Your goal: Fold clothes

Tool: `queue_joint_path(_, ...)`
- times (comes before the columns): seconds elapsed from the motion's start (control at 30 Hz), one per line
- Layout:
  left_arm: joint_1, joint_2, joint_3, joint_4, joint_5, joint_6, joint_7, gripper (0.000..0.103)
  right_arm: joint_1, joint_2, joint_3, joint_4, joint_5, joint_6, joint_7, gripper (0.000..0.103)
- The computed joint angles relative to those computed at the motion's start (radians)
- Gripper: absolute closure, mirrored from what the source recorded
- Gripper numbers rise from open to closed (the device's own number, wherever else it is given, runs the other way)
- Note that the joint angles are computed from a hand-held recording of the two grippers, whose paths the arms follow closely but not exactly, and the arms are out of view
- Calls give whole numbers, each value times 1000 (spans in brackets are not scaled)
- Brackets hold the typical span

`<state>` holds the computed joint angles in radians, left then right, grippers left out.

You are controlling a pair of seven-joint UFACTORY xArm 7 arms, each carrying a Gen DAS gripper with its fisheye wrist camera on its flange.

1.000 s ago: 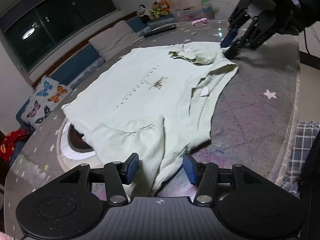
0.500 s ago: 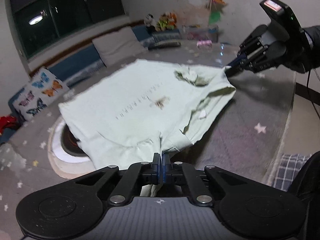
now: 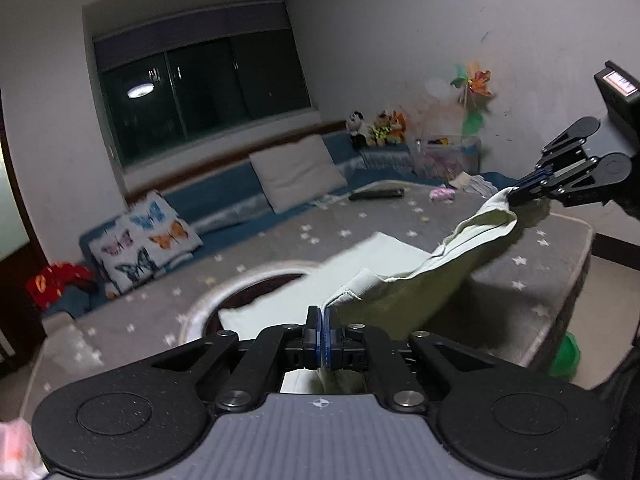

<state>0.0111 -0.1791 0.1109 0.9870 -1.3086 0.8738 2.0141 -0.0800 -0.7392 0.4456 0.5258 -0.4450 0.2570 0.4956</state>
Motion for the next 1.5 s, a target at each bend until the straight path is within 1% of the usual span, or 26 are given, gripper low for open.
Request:
queue_joint_path(0.07, -13, 32, -16, 33, -25, -34, 7, 101, -29, 21, 4, 25, -19, -13, -8, 98)
queue_joint_path(0.13, -28, 83, -43, 79, -53, -91, 17, 101, -63, 61, 6, 51, -40, -36, -21, 98)
queue_joint_path(0.3, -48, 272, -122, 277, -40, -211, -76, 101, -167, 252, 15, 193, -108, -74, -51, 98)
queue_joint_path(0.33, -51, 318, -140, 327, -27, -240, -100, 101, -191, 305, 17, 234, -134, -79, -52, 98)
queue_joint_path(0.4, -58, 416, -171, 436, 33, -290, -173, 101, -232, 417, 24, 322, -195, -80, -38, 98)
queue_joint_path(0.47, -68, 502, -192, 532, 103, -331, -247, 101, -243, 515, 20, 402, -247, -63, -20, 98)
queue_joint_path(0.5, -82, 559, -194, 598, 161, -349, -314, 101, -250, 575, 20, 450, -278, -48, -10, 98)
queue_joint_path(0.57, -105, 661, -189, 721, 269, -351, -433, 101, -245, 691, 9, 547, -331, -13, 2, 98)
queue_joint_path(0.6, -118, 710, -185, 776, 314, -357, -479, 101, -236, 742, -1, 588, -355, 2, 13, 98)
queue_joint_path(0.67, -134, 791, -176, 872, 399, -342, -564, 101, -212, 834, -30, 655, -376, 19, 28, 98)
queue_joint_path(0.73, -162, 889, -151, 987, 490, -331, -678, 101, -188, 915, -63, 713, -376, 27, 35, 98)
queue_joint_path(0.8, -177, 982, -135, 1106, 561, -303, -776, 100, -160, 970, -102, 744, -379, 18, 68, 98)
queue_joint_path(0.87, -185, 1073, -119, 1225, 627, -256, -884, 98, -129, 1027, -149, 772, -379, -1, 125, 92)
queue_joint_path(0.93, -183, 1128, -121, 1295, 670, -230, -954, 96, -122, 1061, -172, 779, -325, -25, 141, 91)
queue_joint_path(0.97, -176, 1139, -131, 1306, 682, -223, -969, 95, -118, 1071, -185, 777, -302, -41, 149, 86)
queue_joint_path(1.0, -168, 1144, -144, 1310, 691, -225, -977, 94, -108, 1073, -205, 772, -294, -59, 161, 85)
queue_joint_path(1.03, -160, 1139, -158, 1300, 698, -235, -978, 91, -96, 1072, -224, 767, -290, -72, 166, 83)
queue_joint_path(1.1, -142, 1109, -191, 1251, 700, -282, -973, 77, -72, 1053, -266, 741, -286, -108, 179, 74)
queue_joint_path(1.13, -132, 1096, -207, 1229, 702, -304, -971, 67, -58, 1043, -287, 730, -285, -121, 188, 69)
queue_joint_path(1.17, -122, 1085, -223, 1212, 704, -323, -972, 63, -39, 1035, -312, 726, -286, -131, 201, 69)
queue_joint_path(1.27, -105, 1096, -242, 1254, 738, -324, -1037, 57, 9, 1027, -371, 733, -258, -131, 233, 69)
queue_joint_path(1.3, -90, 1076, -260, 1227, 738, -336, -1033, 55, 16, 1023, -378, 728, -234, -135, 233, 69)
queue_joint_path(1.37, -56, 1038, -301, 1176, 739, -358, -1019, 48, 28, 1009, -383, 711, -187, -141, 210, 69)
queue_joint_path(1.4, -36, 1012, -324, 1137, 737, -373, -1003, 46, 32, 1004, -383, 702, -163, -144, 193, 70)
queue_joint_path(1.43, -15, 986, -348, 1099, 735, -386, -988, 43, 23, 1000, -363, 693, -123, -147, 147, 70)
queue_joint_path(1.5, 33, 925, -395, 1006, 728, -406, -956, 38, -19, 1004, -293, 681, -11, -149, 24, 71)
